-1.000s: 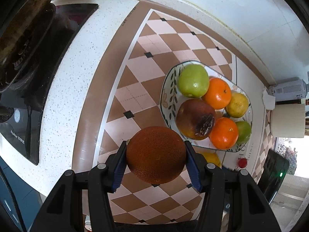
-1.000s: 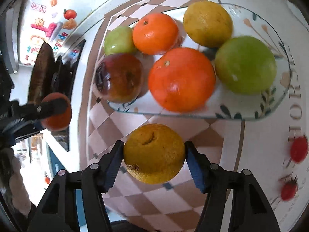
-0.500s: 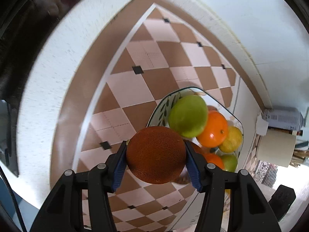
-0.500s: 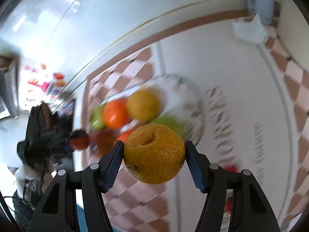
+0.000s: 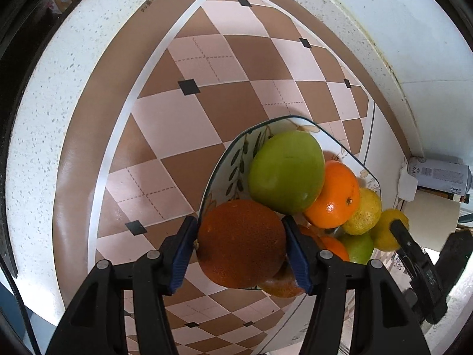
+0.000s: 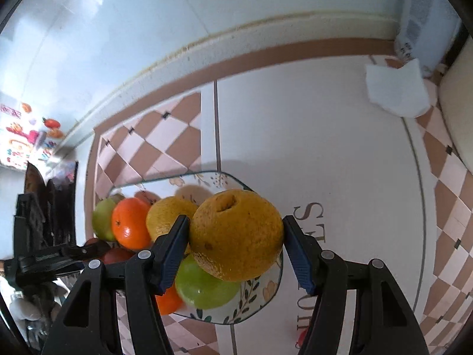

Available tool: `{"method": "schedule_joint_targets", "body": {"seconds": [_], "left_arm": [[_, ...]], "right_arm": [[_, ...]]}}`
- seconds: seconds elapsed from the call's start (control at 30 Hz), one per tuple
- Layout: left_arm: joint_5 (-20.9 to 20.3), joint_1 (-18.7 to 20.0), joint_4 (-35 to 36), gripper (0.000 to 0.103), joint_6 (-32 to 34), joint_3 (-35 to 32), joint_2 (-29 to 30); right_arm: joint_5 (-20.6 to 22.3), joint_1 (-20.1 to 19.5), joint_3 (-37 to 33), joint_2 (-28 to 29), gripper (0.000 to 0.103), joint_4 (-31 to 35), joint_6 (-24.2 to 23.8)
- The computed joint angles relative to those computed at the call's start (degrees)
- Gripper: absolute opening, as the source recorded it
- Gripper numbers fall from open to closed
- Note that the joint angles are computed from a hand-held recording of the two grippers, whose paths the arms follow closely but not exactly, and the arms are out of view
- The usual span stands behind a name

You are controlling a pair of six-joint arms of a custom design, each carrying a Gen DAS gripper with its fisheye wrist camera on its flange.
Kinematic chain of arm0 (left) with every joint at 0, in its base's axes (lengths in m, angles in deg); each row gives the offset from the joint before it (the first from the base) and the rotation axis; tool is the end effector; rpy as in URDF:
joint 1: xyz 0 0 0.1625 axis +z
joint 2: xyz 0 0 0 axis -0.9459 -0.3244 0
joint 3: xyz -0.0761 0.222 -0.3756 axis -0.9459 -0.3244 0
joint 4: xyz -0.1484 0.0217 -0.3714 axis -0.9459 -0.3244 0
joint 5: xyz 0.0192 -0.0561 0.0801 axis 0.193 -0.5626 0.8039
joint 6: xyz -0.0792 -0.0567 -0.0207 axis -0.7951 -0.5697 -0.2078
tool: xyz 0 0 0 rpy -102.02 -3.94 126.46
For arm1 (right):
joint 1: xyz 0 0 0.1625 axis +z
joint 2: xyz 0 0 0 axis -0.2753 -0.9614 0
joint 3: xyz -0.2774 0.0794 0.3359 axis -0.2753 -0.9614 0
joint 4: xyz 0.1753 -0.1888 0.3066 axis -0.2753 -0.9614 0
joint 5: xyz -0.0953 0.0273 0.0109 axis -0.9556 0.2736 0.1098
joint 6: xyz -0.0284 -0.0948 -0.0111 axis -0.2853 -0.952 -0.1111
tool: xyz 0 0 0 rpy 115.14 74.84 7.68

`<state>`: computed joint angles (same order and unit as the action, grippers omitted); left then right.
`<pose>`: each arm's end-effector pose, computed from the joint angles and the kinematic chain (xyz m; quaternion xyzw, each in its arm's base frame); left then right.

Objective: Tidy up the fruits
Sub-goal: 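Carry both fruits over the white plate and open both tools, then lift both tools and move them toward the cherry tomatoes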

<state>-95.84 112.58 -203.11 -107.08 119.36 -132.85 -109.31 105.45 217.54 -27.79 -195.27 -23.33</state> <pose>-0.1470 -0.3417 0.1237 -0.2182 0.9567 -0.0441 0.1874 0.0865 -0.3809 0.1873 -0.0003 -0.9700 0.0932 0.2246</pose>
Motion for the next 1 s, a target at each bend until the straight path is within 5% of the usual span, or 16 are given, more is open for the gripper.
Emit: {"method": "schedule_joint_targets", "body": {"seconds": [0.1,0.2,0.23,0.57,1.0], "left_arm": [[-0.4,0.1,1.3,0.057,-0.8,-0.6,-0.1],[0.2,-0.6,5.3,0.088,-0.7,-2.3,0.1],[0.6,-0.9,6.2,0.089,-0.5,-2.6,0.0],[6.3,-10.5,23.1,0.093,-2.6,-6.8,-1.0],[7.1,-28.8,37.0,0.093,-10.8,-8.5,-3.4]], "right_arm": [[0.8,-0.8,-1.3,0.7,0.069,3.1,1.1],[-0.5,0.4,-1.2,0.7,0.088,2.5,1.0],[-0.9,1.0,-1.2,0.4,0.091,2.6,1.1],[-13.2,12.5,1.6,-4.0,0.096,8.3,5.5],[-17.2,26.6,4.5,-15.7,0.096,23.2,19.9]]}}
